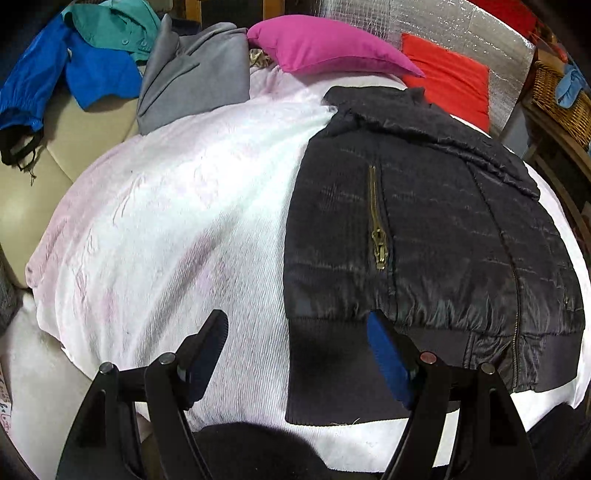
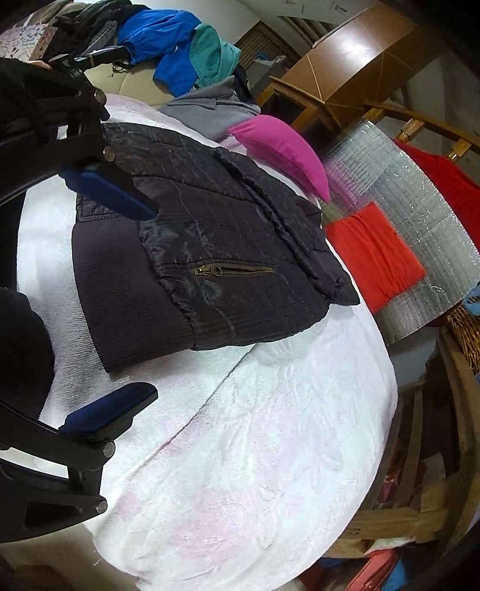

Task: Fold large clothes
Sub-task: 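Grasp the folded jacket edge with both tools and lift it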

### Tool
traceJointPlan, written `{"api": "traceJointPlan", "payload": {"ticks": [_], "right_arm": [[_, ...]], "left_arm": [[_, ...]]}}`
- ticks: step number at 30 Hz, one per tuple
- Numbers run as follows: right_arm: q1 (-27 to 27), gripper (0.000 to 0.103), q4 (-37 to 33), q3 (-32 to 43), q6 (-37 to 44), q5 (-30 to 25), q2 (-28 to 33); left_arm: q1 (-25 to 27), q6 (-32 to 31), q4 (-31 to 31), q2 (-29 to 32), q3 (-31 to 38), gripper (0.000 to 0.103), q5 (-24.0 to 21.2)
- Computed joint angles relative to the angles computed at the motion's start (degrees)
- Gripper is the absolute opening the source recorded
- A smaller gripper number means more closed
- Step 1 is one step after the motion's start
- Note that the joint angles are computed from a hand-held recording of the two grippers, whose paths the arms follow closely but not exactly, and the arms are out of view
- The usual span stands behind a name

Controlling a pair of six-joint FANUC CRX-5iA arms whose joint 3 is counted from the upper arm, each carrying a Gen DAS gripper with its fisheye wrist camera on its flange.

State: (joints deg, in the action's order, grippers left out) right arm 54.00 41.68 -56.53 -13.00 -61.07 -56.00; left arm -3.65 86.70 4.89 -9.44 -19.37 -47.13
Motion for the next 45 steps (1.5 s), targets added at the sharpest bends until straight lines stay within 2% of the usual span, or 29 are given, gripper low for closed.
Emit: {"api": "traceJointPlan", "payload": {"ticks": [6, 14, 19, 22, 26, 27, 29, 31, 33, 36, 41, 45], "right_arm": [[-3.5, 0.091, -3.0, 0.5, 3.1, 3.3, 1.3], [-11.9, 0.091, -9.3, 1.1, 9.1, 9.6, 2.9], [-13.3, 0.091, -10.1, 0.9, 9.6, 10.9, 2.9], [-17.1, 0.091, -11.1, 3.1, 13.7, 13.7, 6.0], [-26.7, 0.091, -14.8, 10.4, 26.9, 21.5, 15.8], [-30.3, 0.091, -17.5, 12.9, 31.9, 24.8, 18.7], [-37.0, 0.091, -25.9, 18.7, 42.1, 28.6, 24.9], [-44.7, 0.091, -38.6, 27.4, 56.0, 29.9, 33.4], [-50.3, 0.091, -47.8, 35.1, 66.0, 28.6, 41.0], [-56.2, 0.091, -57.3, 46.1, 76.1, 25.3, 51.8], [-60.1, 0.091, -64.2, 57.9, 81.9, 23.7, 63.4], [-61.0, 0.091, -65.2, 65.9, 84.0, 19.1, 71.3]], "left_arm": [[1.0, -2.4, 3.0, 0.3, -1.6, 0.078, 0.1], [3.9, -10.2, 12.5, 0.1, -5.8, 0.078, 0.9], [4.1, -10.1, 13.1, -0.2, -6.4, 0.078, 1.5], [3.4, -10.0, 13.8, -0.7, -5.4, 0.078, 3.9], [0.6, -9.4, 12.2, 4.1, 2.0, 0.078, 5.0], [0.3, -10.0, 12.8, 5.3, 3.3, 0.078, 5.2], [0.1, -11.9, 15.5, 10.5, 8.2, 0.078, 5.8], [0.5, -14.0, 19.5, 15.1, 12.1, 0.078, 5.6], [0.8, -12.9, 22.0, 22.0, 18.9, 0.078, 4.4], [0.5, -10.1, 20.5, 31.0, 30.3, 0.078, 1.1], [-0.6, -5.1, 19.5, 43.6, 46.8, 0.078, -3.4], [-1.6, -2.7, 18.8, 50.9, 57.2, 0.078, -6.8]]}}
